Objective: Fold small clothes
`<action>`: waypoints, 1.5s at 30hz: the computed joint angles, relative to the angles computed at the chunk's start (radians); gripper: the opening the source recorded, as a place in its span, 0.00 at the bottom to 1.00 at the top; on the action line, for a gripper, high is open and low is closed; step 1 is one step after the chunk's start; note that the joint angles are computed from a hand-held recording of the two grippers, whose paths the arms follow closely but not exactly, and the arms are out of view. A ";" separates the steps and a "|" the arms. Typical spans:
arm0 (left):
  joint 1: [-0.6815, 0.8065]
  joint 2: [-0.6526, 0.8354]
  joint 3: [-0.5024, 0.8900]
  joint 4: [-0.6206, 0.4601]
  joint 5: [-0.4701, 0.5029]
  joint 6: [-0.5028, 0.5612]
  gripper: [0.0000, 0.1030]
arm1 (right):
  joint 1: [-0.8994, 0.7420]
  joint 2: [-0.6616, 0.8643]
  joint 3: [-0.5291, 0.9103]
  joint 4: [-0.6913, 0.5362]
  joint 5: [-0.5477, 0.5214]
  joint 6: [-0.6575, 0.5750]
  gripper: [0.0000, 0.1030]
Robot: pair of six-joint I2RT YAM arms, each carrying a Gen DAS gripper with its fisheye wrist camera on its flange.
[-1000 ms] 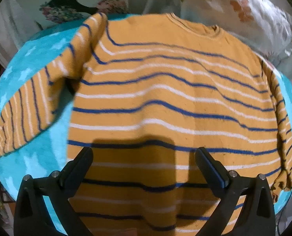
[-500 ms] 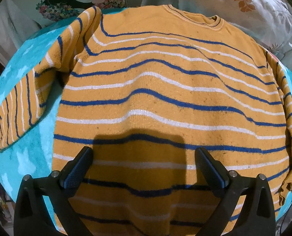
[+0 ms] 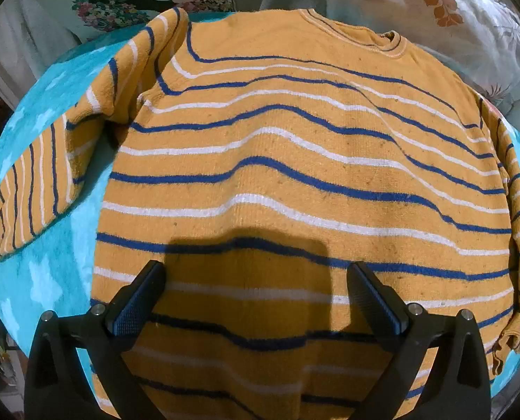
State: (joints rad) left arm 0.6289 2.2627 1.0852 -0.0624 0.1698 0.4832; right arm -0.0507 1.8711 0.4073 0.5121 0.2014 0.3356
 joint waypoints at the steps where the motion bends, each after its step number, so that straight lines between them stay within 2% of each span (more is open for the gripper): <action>1: 0.001 -0.001 -0.001 0.000 0.000 0.001 1.00 | 0.059 -0.076 -0.038 -0.005 0.038 0.007 0.91; 4: 0.001 -0.004 -0.009 0.005 -0.001 0.001 1.00 | 0.299 -0.299 -0.126 -0.034 0.163 0.046 0.93; 5: 0.001 -0.005 -0.011 0.005 -0.001 0.001 1.00 | 0.405 -0.341 -0.130 -0.048 0.226 0.064 0.99; 6: 0.000 -0.006 -0.012 0.005 -0.002 0.000 1.00 | 0.480 -0.343 -0.104 -0.090 0.261 0.086 1.00; 7: 0.001 -0.007 -0.016 0.008 -0.001 0.000 1.00 | 0.528 -0.319 -0.065 -0.127 0.242 0.110 1.00; 10: 0.003 -0.007 -0.014 0.006 0.000 0.003 1.00 | 0.610 -0.174 0.052 -0.126 0.032 0.151 0.99; 13: 0.001 -0.007 -0.013 0.006 0.000 0.000 1.00 | 0.730 -0.001 0.185 -0.134 0.043 0.167 0.92; 14: 0.004 -0.005 -0.013 0.008 0.003 0.005 1.00 | 0.754 0.061 0.235 -0.133 0.030 0.166 0.86; 18: 0.020 -0.008 -0.021 0.012 0.015 0.028 1.00 | 0.792 0.202 0.341 -0.128 -0.019 0.197 0.77; 20: 0.020 -0.011 -0.024 0.012 0.015 0.030 1.00 | 0.797 0.281 0.413 -0.157 -0.018 0.207 0.77; 25: 0.021 -0.014 -0.031 0.017 0.019 0.035 1.00 | 0.804 0.348 0.450 -0.169 0.026 0.234 0.77; 28: 0.022 -0.019 -0.051 0.041 0.021 0.032 1.00 | 0.819 0.364 0.465 -0.183 0.066 0.237 0.81; 33: 0.025 -0.024 -0.071 0.067 0.027 0.032 1.00 | 0.869 0.427 0.529 -0.215 0.183 0.245 0.95; 35: 0.030 -0.026 -0.078 0.073 0.031 0.036 1.00 | 0.863 0.433 0.527 -0.208 0.188 0.261 0.99; 45: 0.043 -0.040 -0.109 0.097 0.034 0.035 1.00 | 0.868 0.444 0.530 -0.192 0.213 0.267 1.00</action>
